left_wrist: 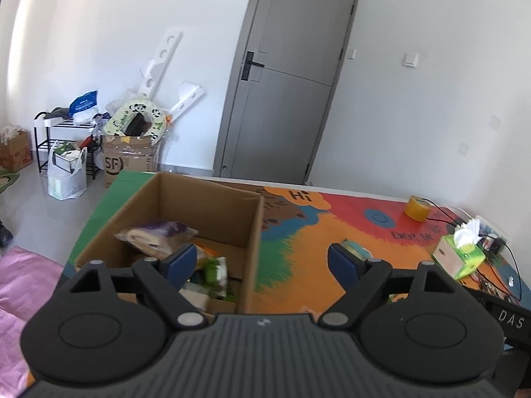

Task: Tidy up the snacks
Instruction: 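Move both tools back over the remaining snacks on the table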

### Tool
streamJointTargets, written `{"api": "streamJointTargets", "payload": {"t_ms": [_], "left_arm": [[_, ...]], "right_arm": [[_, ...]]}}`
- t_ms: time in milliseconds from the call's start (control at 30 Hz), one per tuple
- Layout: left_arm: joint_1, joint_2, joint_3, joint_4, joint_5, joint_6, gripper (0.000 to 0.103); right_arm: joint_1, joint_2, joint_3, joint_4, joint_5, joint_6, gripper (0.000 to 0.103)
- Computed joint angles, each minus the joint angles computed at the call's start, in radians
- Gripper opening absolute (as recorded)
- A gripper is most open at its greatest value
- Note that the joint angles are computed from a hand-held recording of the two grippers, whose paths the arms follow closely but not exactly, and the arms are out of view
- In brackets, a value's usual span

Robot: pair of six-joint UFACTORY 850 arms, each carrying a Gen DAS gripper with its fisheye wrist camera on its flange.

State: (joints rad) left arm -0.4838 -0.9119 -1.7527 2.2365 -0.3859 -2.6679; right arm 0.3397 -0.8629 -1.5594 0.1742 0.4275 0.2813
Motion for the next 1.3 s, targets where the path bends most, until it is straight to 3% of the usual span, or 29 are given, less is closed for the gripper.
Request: {"api": "streamJointTargets", "payload": {"t_ms": [600, 1067, 1300], "left_arm": [[-0.068, -0.063, -0.094, -0.059, 0.038, 0.104, 0.085], [-0.085, -0.189, -0.271, -0.343, 0.097, 0.383, 0.085], [-0.083, -0.266, -0.379, -0.583, 0.117, 0.613, 0.084]], "right_arm": [[-0.072, 0.072, 0.173, 0.0, 0.086, 0.046, 0.103], [-0.107, 0.06, 0.209, 0.033, 0.089, 0.049, 0.103], [-0.119, 0.023, 0.182, 0.019, 0.058, 0.068, 0.101]]}}
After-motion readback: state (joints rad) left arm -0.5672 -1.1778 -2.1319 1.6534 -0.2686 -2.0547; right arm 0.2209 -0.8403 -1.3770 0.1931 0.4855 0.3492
